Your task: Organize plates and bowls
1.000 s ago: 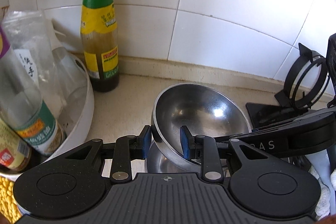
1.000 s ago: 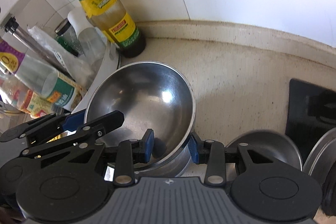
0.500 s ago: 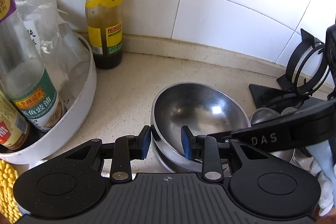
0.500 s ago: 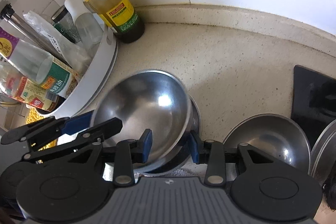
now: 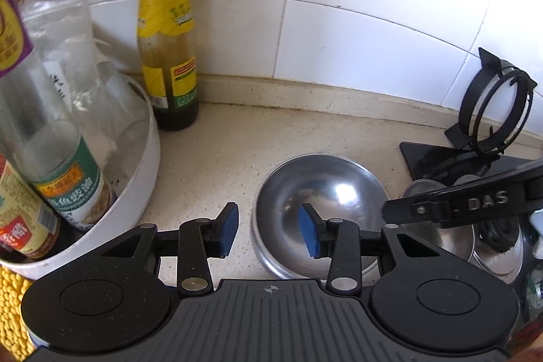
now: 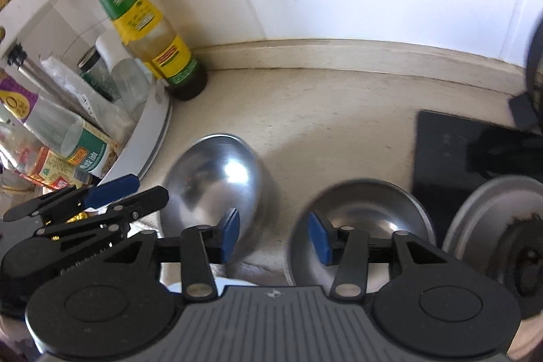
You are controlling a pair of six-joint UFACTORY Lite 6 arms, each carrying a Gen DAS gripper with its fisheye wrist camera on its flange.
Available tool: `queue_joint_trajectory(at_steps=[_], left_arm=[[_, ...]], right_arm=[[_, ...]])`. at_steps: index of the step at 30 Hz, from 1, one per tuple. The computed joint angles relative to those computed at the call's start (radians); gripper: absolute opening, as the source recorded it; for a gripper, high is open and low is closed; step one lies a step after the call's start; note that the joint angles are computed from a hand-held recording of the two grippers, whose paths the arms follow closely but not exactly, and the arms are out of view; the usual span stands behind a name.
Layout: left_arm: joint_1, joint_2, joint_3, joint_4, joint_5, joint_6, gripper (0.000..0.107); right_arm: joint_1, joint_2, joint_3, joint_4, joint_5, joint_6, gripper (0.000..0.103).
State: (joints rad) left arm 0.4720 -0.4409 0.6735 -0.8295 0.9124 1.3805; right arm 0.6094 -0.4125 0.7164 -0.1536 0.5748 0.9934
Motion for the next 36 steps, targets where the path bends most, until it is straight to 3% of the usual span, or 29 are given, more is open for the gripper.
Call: queue_joint_trajectory(at_steps=[9, 16, 24, 36], left_arm=[[-0.177, -0.064, -0.029, 0.024, -0.028, -0.036, 0.057], [-0.414, -0.078, -0.056, 0.060, -0.128, -0.112, 0.060], [-0.647, 0.031, -0.021, 0.076, -0.268, -0.129, 0.066], [-0.802, 0.265, 0.059, 0.120, -0.357, -0.130, 0.060]], right_arm=[[0.036, -0.344, -0.190, -0.066, 0.192, 0.186, 0.055], [0.095, -0.538, -0.305, -0.089, 0.280, 0.347, 0.055], [0.160, -0.609, -0.411, -0.087, 0.221, 0.518, 0.056], [0.043, -0.658, -0.555, -0.028, 0.038, 0.513, 0.056]])
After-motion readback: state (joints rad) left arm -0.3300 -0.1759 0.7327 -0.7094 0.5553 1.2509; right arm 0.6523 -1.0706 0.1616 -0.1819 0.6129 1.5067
